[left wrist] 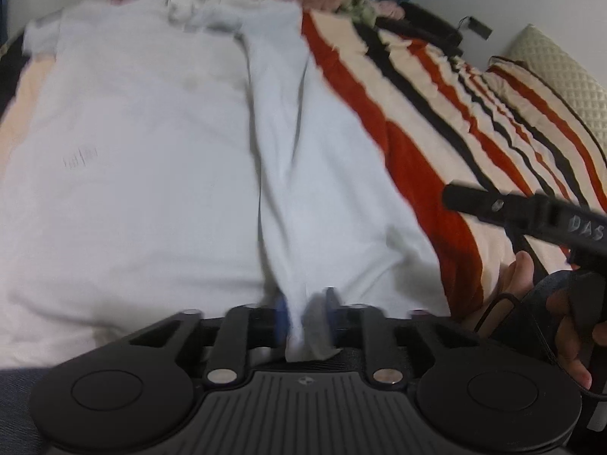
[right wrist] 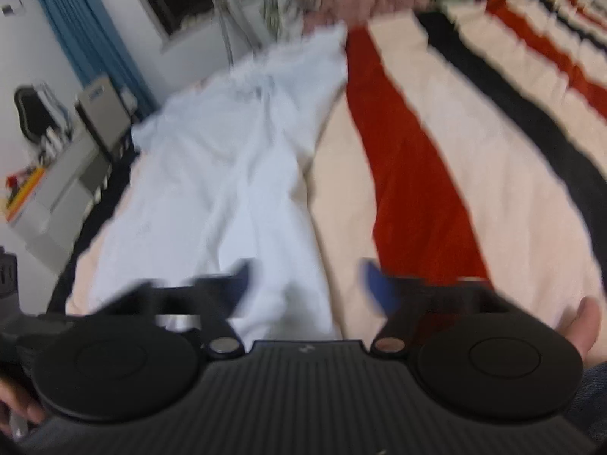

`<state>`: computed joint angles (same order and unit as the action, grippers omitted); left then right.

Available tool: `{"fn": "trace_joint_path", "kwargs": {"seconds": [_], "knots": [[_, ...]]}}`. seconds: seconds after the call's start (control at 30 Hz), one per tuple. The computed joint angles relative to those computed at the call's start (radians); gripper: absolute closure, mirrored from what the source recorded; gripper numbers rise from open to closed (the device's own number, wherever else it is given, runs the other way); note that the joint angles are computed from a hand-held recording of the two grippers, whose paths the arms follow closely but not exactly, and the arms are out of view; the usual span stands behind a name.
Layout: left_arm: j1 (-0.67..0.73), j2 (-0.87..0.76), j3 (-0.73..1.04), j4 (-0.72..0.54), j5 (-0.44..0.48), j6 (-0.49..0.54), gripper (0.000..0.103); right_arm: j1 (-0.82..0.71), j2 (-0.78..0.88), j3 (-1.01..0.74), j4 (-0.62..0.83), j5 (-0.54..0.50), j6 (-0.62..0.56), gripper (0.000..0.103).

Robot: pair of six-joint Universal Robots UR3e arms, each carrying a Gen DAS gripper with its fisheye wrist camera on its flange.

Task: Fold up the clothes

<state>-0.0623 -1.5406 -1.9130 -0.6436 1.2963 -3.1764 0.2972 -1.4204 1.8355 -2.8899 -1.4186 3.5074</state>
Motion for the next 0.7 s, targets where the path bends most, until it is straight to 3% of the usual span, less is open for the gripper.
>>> {"fn": "trace_joint_path", "kwargs": {"seconds": [0.13, 0.2, 0.4, 0.5, 0.7], "knots": [[-0.02, 0.07, -0.018, 0.054, 0.054, -0.016, 0.042, 0.043, -0.026, 0.015, -0.079, -0.1, 0.011, 0.018], [-0.001, 0.134, -0.032, 0.054, 0.06, -0.009, 0.028, 0.065, -0.045, 0.017, -0.096, -0.146, 0.022, 0.018], [-0.021, 0.259, 0.028, -0.005, 0.103, -0.021, 0.01, 0.132, -0.102, -0.021, -0.092, -0.239, 0.008, 0.018], [-0.053, 0.305, 0.083, -0.038, 0.15, -0.029, 0.003, 0.163, -0.121, -0.087, -0.061, -0.28, 0.012, 0.018], [-0.091, 0.349, 0.273, -0.187, 0.25, -0.056, 0.002, 0.241, -0.088, -0.289, 0.039, -0.354, -0.015, 0.018]]}}
